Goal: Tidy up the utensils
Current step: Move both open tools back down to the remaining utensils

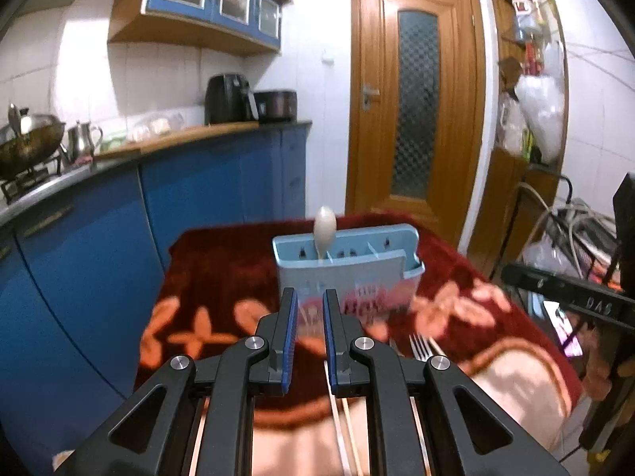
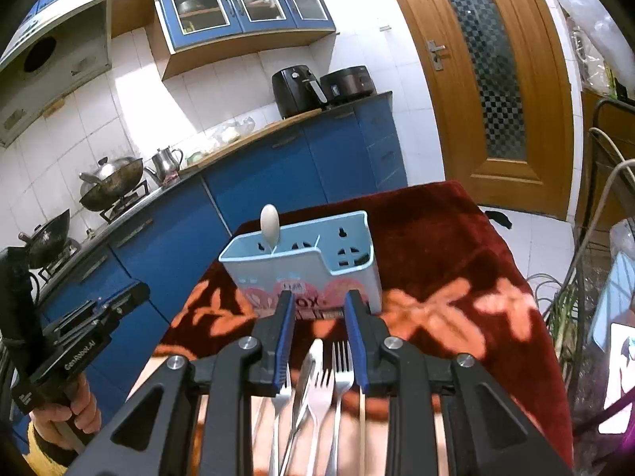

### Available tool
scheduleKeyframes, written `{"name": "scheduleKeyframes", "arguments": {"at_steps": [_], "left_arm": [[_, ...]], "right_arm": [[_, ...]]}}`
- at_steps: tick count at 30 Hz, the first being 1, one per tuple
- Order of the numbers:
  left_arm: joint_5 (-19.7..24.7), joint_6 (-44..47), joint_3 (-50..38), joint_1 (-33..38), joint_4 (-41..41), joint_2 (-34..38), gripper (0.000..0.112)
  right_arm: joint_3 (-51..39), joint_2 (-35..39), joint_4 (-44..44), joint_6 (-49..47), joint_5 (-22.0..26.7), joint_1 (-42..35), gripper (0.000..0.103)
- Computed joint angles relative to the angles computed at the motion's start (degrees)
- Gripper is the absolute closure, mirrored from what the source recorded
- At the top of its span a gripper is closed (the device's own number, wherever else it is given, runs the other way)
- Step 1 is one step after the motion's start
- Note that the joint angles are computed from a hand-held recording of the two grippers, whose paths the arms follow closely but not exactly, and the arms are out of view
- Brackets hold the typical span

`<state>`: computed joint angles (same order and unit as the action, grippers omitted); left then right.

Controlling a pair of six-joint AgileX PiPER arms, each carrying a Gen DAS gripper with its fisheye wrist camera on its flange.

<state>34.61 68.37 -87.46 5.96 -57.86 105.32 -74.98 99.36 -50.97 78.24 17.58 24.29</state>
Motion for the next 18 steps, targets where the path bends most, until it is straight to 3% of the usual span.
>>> {"name": "scheduleKeyframes", "arguments": {"at_steps": [12,18], "left_arm": [[3.1,-7.4,1.7,-0.4,11.4,1.4,0.099],[7.4,-14.6,-2.2,-2.0,19.1,5.5,0.099]], "right_arm": [[4.6,-0.8,10.0,-8.3,1.1,0.9,0.074],[4.7,0.2,16.4,-14.5,1.6,0.3,0.074]]}}
